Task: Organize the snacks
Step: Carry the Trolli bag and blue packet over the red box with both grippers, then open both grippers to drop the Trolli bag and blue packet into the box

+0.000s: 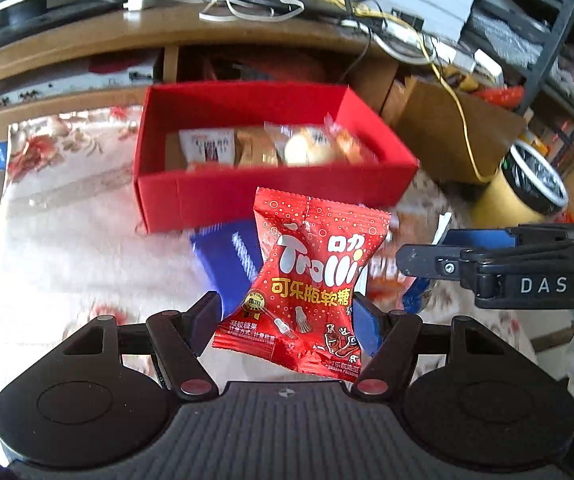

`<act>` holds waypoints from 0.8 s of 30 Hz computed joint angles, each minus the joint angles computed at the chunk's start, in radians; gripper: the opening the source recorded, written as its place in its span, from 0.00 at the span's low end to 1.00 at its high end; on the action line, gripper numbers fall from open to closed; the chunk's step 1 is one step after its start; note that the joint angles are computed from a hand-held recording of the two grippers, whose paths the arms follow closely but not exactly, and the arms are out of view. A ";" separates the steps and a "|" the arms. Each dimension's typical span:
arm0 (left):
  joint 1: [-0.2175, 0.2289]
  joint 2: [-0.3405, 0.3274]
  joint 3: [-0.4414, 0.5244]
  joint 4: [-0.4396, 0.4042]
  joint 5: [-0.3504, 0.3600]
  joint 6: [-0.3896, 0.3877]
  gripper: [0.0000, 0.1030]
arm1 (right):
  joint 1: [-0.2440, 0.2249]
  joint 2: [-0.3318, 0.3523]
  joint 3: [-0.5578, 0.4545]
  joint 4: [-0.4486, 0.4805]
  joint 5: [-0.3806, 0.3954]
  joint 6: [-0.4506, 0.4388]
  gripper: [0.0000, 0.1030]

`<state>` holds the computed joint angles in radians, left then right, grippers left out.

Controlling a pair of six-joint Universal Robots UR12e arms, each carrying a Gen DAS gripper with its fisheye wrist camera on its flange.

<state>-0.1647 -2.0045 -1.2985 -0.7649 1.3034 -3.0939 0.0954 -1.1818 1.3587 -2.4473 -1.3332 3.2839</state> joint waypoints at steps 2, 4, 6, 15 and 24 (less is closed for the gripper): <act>-0.002 -0.012 0.018 0.015 -0.001 -0.019 0.72 | -0.002 0.011 -0.019 -0.008 -0.002 0.008 0.65; -0.004 -0.031 0.047 0.020 -0.002 -0.032 0.72 | -0.004 0.022 -0.040 -0.010 0.000 0.012 0.65; -0.007 -0.049 0.074 0.026 0.001 -0.042 0.72 | -0.005 0.038 -0.067 -0.009 -0.005 0.014 0.65; -0.017 -0.146 0.218 0.025 0.026 -0.090 0.72 | -0.012 0.134 -0.219 0.020 -0.015 0.026 0.65; -0.026 -0.254 0.368 -0.021 0.079 -0.126 0.73 | -0.017 0.243 -0.377 0.079 -0.021 0.029 0.65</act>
